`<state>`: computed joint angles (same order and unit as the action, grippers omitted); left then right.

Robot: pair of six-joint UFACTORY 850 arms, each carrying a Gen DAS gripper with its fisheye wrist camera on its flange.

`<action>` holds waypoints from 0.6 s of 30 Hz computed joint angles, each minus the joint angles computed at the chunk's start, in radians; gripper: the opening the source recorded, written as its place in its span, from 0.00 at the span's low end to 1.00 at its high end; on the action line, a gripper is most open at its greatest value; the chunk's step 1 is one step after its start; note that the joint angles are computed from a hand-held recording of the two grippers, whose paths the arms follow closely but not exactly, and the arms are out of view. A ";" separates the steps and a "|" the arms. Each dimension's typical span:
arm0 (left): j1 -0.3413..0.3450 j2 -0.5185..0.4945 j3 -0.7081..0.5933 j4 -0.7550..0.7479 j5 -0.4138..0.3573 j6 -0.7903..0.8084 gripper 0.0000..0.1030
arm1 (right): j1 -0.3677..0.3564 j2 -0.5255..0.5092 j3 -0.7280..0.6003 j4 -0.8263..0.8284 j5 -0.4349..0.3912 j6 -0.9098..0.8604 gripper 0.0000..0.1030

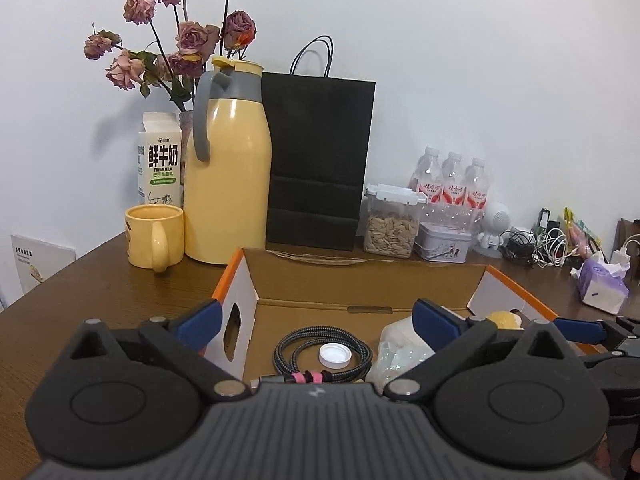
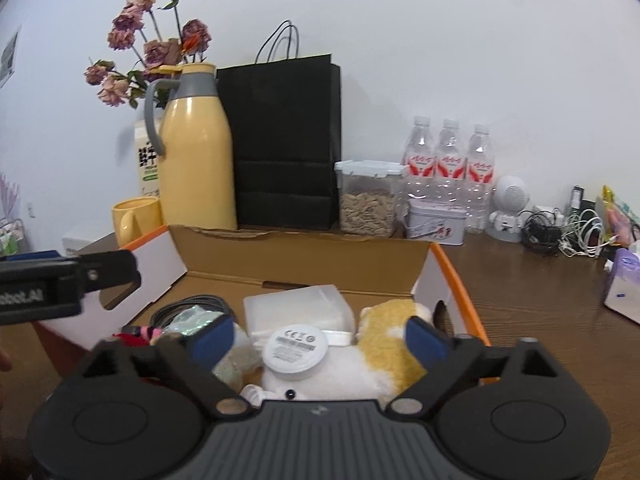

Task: Organize objects
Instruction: 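Withdraw both grippers from the cardboard box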

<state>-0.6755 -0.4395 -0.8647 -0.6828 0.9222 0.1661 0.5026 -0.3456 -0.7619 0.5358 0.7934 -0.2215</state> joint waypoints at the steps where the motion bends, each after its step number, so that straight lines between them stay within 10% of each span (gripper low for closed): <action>1: -0.001 0.000 0.001 0.000 0.003 0.001 1.00 | 0.000 0.000 0.001 0.002 0.005 0.002 0.98; 18: -0.019 0.062 0.080 -0.053 0.033 0.000 1.00 | 0.031 0.063 0.089 -0.015 0.094 0.006 1.00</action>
